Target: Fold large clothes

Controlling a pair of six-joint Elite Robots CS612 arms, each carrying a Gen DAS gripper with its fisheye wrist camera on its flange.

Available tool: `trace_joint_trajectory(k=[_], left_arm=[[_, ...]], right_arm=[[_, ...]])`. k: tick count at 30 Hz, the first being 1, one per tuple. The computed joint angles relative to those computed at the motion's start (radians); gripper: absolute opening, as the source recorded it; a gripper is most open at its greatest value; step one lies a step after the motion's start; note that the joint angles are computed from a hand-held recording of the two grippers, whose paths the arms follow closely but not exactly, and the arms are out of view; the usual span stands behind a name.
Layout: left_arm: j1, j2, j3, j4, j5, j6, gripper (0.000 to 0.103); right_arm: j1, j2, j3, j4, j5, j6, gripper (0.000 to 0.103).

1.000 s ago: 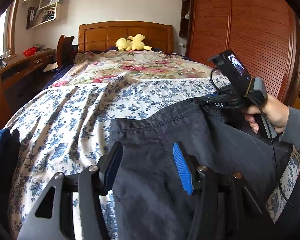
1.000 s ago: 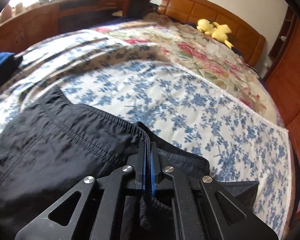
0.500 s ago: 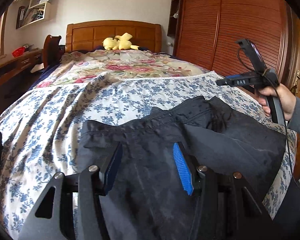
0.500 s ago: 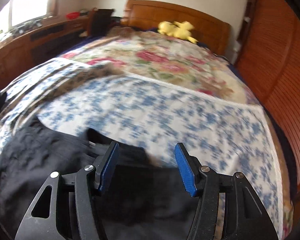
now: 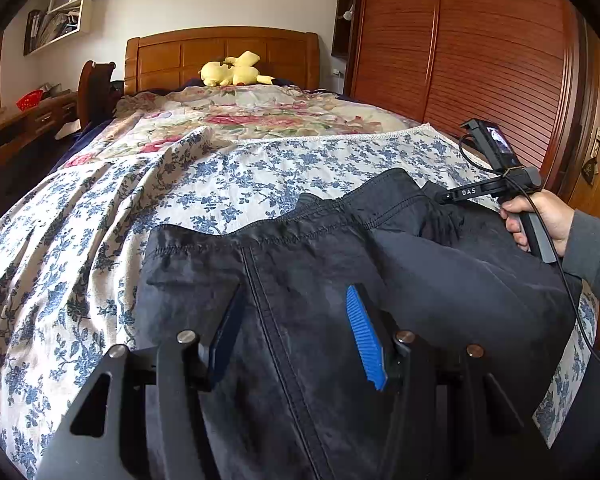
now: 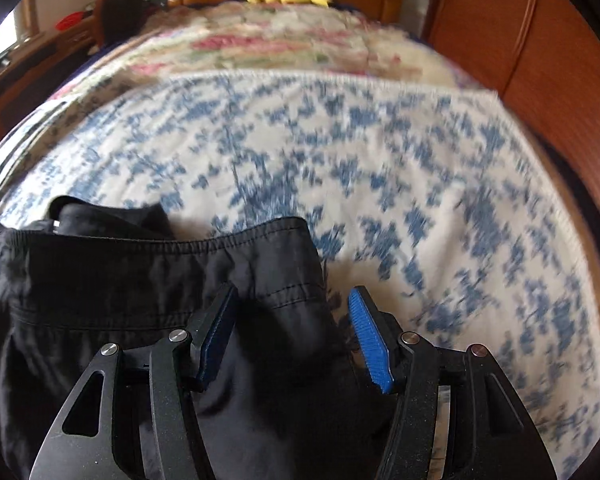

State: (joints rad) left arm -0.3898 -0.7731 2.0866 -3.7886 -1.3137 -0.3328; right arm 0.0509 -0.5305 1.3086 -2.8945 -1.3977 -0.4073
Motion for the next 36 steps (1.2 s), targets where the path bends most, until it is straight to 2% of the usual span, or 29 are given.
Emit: trace_joint_trajectory(k=[3,7,10,13,15,18,20,21,23,26,31,36], left_arm=[[0.000,0.002,-0.004,0.015,-0.002,0.006,0.052],[-0.001,0.001,-0.006,0.020,-0.004,0.008,0.052],[0.000,0.000,-0.005,0.015,-0.005,0.006,0.052],[-0.002,-0.002,-0.002,0.012,-0.003,0.006,0.052],[-0.003,-0.003,-0.001,0.011,0.001,0.008,0.052],[-0.006,-0.007,0.003,0.008,0.006,0.006,0.052],[-0.009,-0.008,0.008,-0.001,0.007,0.002,0.052],[-0.010,-0.009,0.010,-0.004,0.006,0.001,0.052],[-0.016,-0.011,0.016,-0.009,0.007,0.002,0.052],[-0.028,-0.014,0.024,-0.019,0.013,0.007,0.052],[-0.048,-0.020,0.039,-0.043,0.022,0.009,0.052],[-0.077,-0.026,0.058,-0.068,0.028,0.007,0.052]], right_arm=[[-0.002,0.009,-0.015,0.028,0.023,0.013,0.056],[-0.001,0.005,-0.021,0.075,0.047,-0.045,0.012],[-0.006,-0.009,0.010,-0.005,0.070,-0.070,0.006],[-0.015,-0.014,0.036,-0.181,0.043,0.014,0.004],[-0.023,-0.015,0.030,-0.222,0.012,0.085,0.004],[-0.019,-0.016,0.014,-0.166,-0.055,0.084,0.005],[-0.020,-0.022,0.021,-0.154,-0.047,0.091,0.008],[-0.018,-0.027,0.031,-0.165,-0.057,0.082,0.016],[-0.018,-0.039,0.054,-0.189,-0.064,0.055,0.038],[-0.027,-0.073,0.117,-0.212,-0.011,0.015,0.046],[-0.049,-0.152,0.270,-0.229,0.097,-0.104,0.047],[-0.073,-0.213,0.401,-0.243,0.159,-0.188,0.047]])
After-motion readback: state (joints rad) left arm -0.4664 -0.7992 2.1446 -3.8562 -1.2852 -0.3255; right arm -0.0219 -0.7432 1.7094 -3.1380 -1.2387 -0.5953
